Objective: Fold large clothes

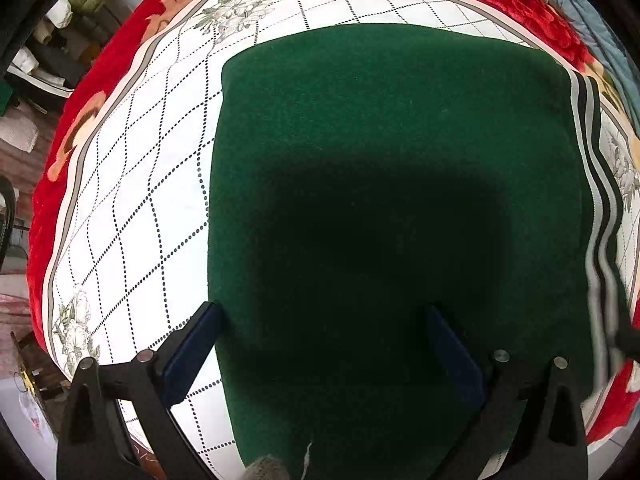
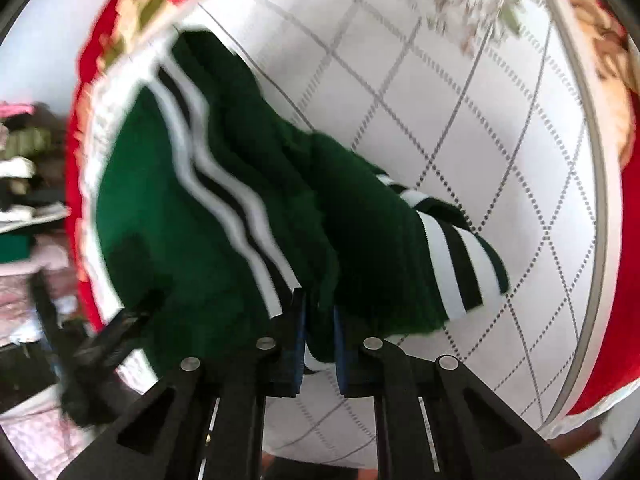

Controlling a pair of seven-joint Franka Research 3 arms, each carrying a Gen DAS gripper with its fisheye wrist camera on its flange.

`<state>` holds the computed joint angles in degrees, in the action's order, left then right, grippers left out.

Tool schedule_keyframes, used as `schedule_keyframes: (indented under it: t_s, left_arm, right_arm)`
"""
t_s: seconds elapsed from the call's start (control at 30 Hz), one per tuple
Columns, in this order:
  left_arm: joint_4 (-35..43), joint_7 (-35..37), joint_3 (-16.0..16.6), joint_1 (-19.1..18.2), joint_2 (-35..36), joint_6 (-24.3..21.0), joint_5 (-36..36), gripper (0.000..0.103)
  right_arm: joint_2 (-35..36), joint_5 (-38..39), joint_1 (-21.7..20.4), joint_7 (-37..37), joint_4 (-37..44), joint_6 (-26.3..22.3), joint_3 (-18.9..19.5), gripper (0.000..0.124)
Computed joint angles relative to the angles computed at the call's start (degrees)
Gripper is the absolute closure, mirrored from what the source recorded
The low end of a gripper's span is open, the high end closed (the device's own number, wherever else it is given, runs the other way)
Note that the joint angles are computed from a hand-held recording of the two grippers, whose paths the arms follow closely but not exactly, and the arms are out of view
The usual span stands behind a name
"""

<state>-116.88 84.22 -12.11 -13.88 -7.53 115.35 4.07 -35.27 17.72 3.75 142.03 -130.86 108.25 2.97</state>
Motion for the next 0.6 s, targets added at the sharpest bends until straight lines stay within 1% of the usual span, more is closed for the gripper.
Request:
schedule_keyframes:
  t_s: [0.07, 0.13, 0.2, 0.27, 0.33, 0.37, 0.43, 0.47, 0.53, 0.57, 0.6]
  left_arm:
    - [-0.42, 0.09, -0.10, -0.10, -0.21, 0.64, 0.09, 0.000]
    - [-0.40, -0.08, -0.37, -0.30, 0.02, 0.68, 0.59, 0.000]
    - [-0.13, 0.46, -0.28, -0.35, -0.15, -0.77, 0.54, 0.000]
    - [1.63, 0.33, -0.34, -0.26, 0.27, -2.16, 1.46, 0.000]
    - [3.45, 0.41, 0.11, 0.33, 0.20, -1.13, 2.49, 0.000]
    - [4.54, 0.11, 0.31, 0.72, 0.62, -0.42, 3.26, 0.000]
    - [7.70, -0.97, 0.51, 1.59, 3.02, 1.51, 5.79, 0.000]
    - [9.36, -1.68, 0.62, 2.00, 4.71, 2.61, 7.00, 0.000]
    - [13.61, -3.11, 0.86, 2.68, 9.51, 4.08, 9.86, 0.000]
    - [15.11, -3.54, 0.86, 2.74, 11.29, 4.41, 11.04, 0.000]
    - [18.61, -4.31, 0.91, 2.61, 15.06, 4.32, 13.07, 0.000]
  right_arm:
    - [-1.13, -0.59, -0.34, 0.94, 0.54, -0.44, 0.30, 0.113]
    - [-0.60, -1.29, -0.43, 1.52, 0.17, -3.29, 0.41, 0.113]
    - [1.44, 0.91, 0.10, 1.41, -2.84, -4.53, -0.49, 0.113]
    - [3.05, 1.78, 0.52, -0.36, -2.80, -6.23, -1.44, 0.112]
    - [5.15, 0.36, 0.28, -1.24, 1.35, -9.00, -1.56, 0.110]
    - [5.93, -0.81, 0.07, -1.23, 3.60, -9.99, -1.23, 0.107]
    - [6.58, -4.95, -0.80, -1.43, 8.43, -11.59, -0.55, 0.094]
    - [6.09, -5.85, -1.12, -2.00, 9.16, -10.89, -0.69, 0.092]
    - [6.16, -6.57, -1.57, -4.25, 10.01, -5.78, -1.20, 0.092]
    - [6.98, -5.77, -1.45, -6.13, 10.08, -2.41, -1.83, 0.092]
    - [9.26, -4.98, -1.30, -7.51, 11.27, 0.18, -2.18, 0.092]
